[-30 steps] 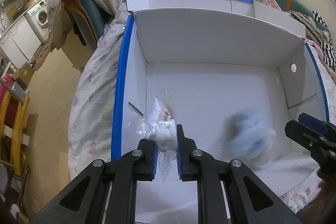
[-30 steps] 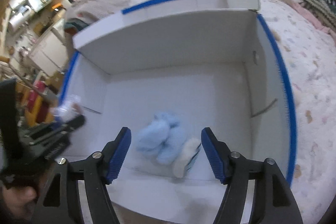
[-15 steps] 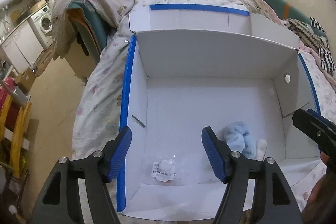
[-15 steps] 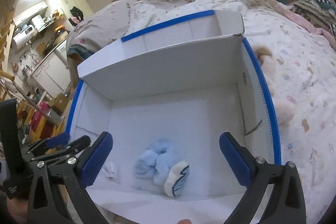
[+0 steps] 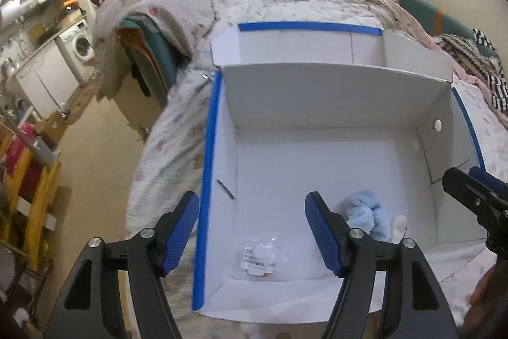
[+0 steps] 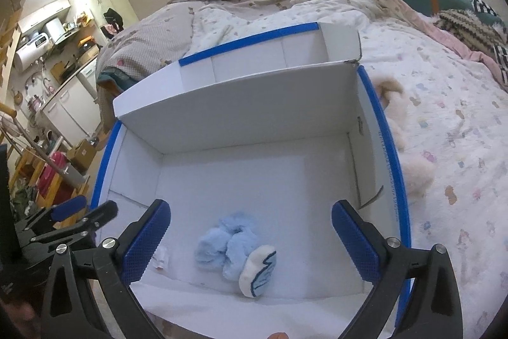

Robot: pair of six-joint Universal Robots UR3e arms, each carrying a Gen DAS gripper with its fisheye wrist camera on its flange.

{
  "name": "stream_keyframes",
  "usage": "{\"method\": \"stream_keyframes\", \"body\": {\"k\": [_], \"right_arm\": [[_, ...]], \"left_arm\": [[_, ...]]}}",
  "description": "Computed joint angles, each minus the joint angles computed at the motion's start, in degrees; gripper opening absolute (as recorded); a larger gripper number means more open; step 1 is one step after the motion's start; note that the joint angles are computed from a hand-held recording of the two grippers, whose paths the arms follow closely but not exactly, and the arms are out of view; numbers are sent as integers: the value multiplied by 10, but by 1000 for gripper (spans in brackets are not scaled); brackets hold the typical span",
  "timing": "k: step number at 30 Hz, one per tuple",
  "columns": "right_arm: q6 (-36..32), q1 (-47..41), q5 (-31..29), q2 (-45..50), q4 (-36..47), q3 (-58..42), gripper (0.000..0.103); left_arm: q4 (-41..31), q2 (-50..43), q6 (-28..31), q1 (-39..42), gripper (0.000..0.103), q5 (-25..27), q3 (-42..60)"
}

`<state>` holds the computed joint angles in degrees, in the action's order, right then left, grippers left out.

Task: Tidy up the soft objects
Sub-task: 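Withdraw both tools from the box back toward the remaining items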

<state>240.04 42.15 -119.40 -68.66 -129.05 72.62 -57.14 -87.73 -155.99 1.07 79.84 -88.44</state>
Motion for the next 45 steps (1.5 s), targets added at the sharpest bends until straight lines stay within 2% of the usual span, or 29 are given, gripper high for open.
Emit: {"method": "stream_keyframes", "body": {"k": [4, 9, 15, 25, 30, 33, 38, 45], "right_arm": [[15, 13, -16, -8, 18, 0, 103], [36, 42, -50, -12, 60, -20, 103], [64, 92, -109, -4, 124, -68, 103], [97, 150, -110, 25, 202, -126, 103], [120, 166, -72, 17, 205, -91, 103], [145, 169, -46, 8, 199, -69, 103], [169, 157, 12, -1, 169, -32, 103], [166, 137, 75, 4, 175, -22, 103]], "left_arm": [[-56, 23, 8, 31, 67, -42, 20], [-83, 57, 13, 63, 69, -58, 9], [-117, 118, 56, 118, 69, -79, -30], [-182, 220, 163, 243, 69, -123, -106], [-207, 269, 237, 314, 69, -136, -158], [-227, 284, 263, 345, 69, -136, -172], [-234, 277, 258, 346, 69, -119, -175], [-220, 237, 209, 296, 69, -55, -185]]}}
